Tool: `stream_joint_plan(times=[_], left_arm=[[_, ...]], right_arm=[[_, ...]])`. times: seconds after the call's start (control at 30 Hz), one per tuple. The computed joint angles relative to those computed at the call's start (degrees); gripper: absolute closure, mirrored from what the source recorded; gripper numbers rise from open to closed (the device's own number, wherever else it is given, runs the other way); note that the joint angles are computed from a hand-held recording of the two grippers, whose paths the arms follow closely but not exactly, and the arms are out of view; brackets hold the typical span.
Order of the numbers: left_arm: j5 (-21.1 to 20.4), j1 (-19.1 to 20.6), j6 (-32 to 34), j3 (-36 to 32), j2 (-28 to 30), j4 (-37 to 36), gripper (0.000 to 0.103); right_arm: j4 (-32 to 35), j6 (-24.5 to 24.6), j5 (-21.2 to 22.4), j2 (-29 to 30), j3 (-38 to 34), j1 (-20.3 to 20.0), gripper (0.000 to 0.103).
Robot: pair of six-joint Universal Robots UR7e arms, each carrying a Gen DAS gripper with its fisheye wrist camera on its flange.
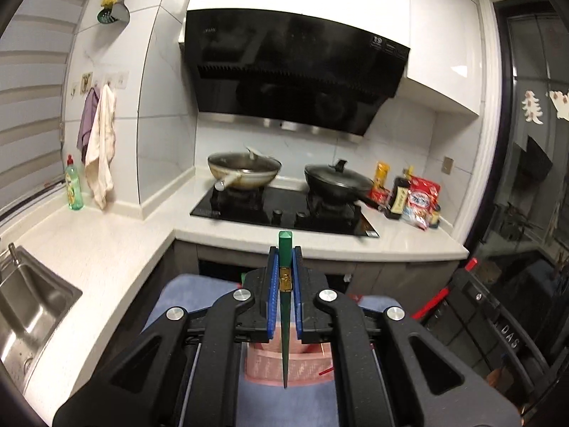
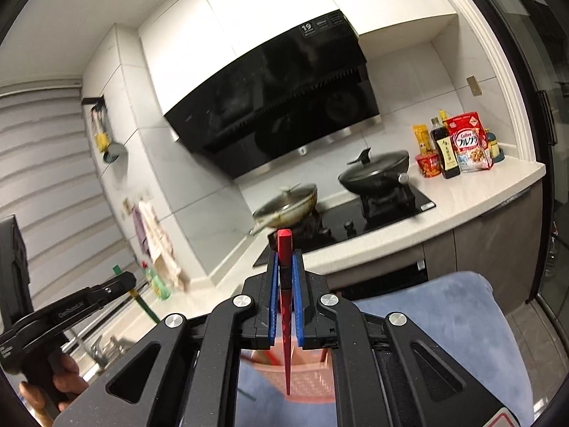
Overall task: Organize utensils
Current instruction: 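Carry both chopsticks up to the pink holder and lower them into it, then open both tools to release the chopsticks into the holder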
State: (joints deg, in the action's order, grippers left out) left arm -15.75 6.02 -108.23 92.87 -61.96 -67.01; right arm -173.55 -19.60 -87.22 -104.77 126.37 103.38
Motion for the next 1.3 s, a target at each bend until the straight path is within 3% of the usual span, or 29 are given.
stream_joint_plan(times=[0.27,0.43,0.8,0.87,0.93,1.0,1.07,1.27,1.3], left_arm=[[4.98,4.38,5.44,-0.94,0.91,-4.13,0.096],[5.35,6.56,15.14,3.75,-0.10,-17.38,0.096],[2.17,9.31,23.64,9.48,-0.36,-32.01,0.095],[1.79,9.53,22.36,9.43,-0.38,-30.85,0.089],[1.45,9.69,20.09,9.14,-0.50,-28.68,0.072],[2.10,9.41,13.34,7.99,-0.53,-20.85,0.058],[2.26,9.06,10.02,7.26,-0.51,-16.43,0.055],[1.43,7.84,4.26,5.36,0.00,-7.78,0.050],[1.19,7.58,2.18,4.64,0.33,-4.98,0.045]], right_arm=[[-4.71,-1.44,-2.05,8.08,-3.10,1.14,0.096],[-4.73,-2.32,-2.47,10.47,-2.67,-0.38,0.096],[-4.43,-2.91,-4.19,13.96,-1.50,-2.78,0.095],[-6.21,-3.08,-5.25,14.25,-0.93,-2.59,0.087],[-5.99,-3.27,-4.91,13.84,-0.85,-2.79,0.086],[-5.95,-3.21,-4.89,13.48,-0.86,-2.70,0.079],[-6.14,-3.37,-4.71,12.93,-0.73,-2.65,0.070],[-4.44,-4.92,-5.52,10.88,-0.22,-1.69,0.069],[-4.28,-5.36,-5.75,10.44,0.06,-1.42,0.067]])
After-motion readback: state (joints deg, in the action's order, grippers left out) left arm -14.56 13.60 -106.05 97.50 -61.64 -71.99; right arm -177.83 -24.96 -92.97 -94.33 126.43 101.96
